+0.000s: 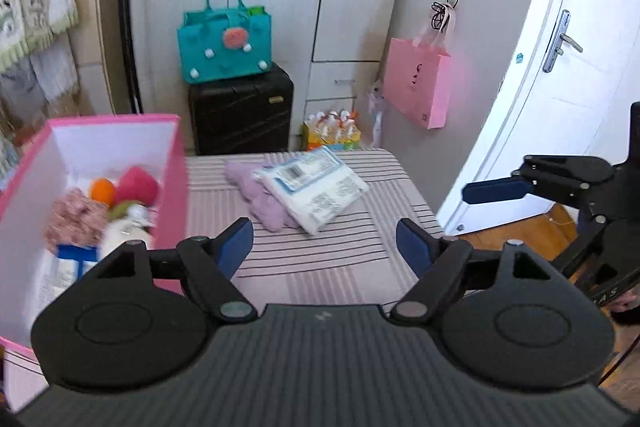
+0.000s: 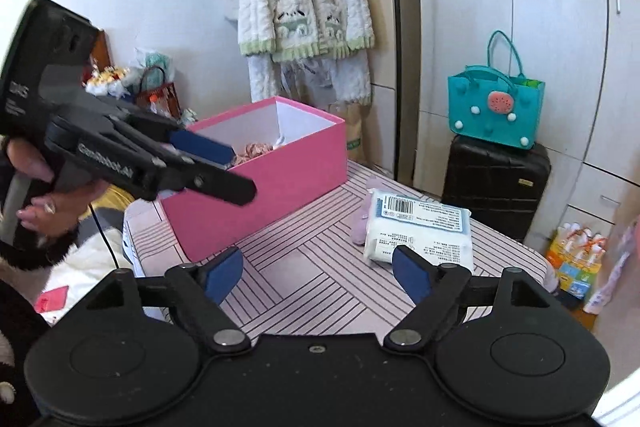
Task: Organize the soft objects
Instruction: 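Move the left tool to the white wet-wipe pack and lower onto it, then close the left tool on the white wet-wipe pack and lift it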
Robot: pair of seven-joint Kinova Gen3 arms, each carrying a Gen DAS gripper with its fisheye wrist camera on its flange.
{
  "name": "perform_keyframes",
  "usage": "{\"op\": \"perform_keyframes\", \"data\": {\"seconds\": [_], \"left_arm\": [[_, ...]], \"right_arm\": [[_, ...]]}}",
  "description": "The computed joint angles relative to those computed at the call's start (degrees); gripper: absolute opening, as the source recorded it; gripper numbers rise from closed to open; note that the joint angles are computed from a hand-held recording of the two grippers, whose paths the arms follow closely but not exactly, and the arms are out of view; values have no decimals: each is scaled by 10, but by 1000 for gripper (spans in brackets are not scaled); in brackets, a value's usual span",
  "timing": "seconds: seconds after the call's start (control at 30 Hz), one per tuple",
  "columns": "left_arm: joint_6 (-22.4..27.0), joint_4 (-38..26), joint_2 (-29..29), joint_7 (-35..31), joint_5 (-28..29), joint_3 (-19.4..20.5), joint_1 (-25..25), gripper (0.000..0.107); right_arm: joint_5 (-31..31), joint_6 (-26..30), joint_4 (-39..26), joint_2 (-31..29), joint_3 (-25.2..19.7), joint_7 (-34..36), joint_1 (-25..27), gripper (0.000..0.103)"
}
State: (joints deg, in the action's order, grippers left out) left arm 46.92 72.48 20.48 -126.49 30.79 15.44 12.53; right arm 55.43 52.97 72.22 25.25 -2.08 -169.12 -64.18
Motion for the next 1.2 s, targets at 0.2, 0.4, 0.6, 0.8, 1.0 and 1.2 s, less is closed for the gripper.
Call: {"op": "perform_keyframes", "data": {"seconds": [0.2,0.4,0.6,0.8,1.0,1.2], "left_arm": [[-85,20,26,6,-29,-1,41,78],[-103,4,63,36,-11,23,29,78],[-202,41,76,29,15,57,12,78],[-265,47,100,61,-18,57,32,76],[-278,24,130,124,-70,47,56,74],[-239,-12,153,193,-110,23,77,63]], "right_arm": [[122,-32,98,0,127,-136,-86,96],[231,9,131,24,27,-276,5,96],[360,-15,190,21,2,-416,53,101],[409,-69,205,27,-41,-518,144,101],[379,-195,179,45,-59,-511,234,100],[380,-262,175,65,-95,-584,305,89]]}}
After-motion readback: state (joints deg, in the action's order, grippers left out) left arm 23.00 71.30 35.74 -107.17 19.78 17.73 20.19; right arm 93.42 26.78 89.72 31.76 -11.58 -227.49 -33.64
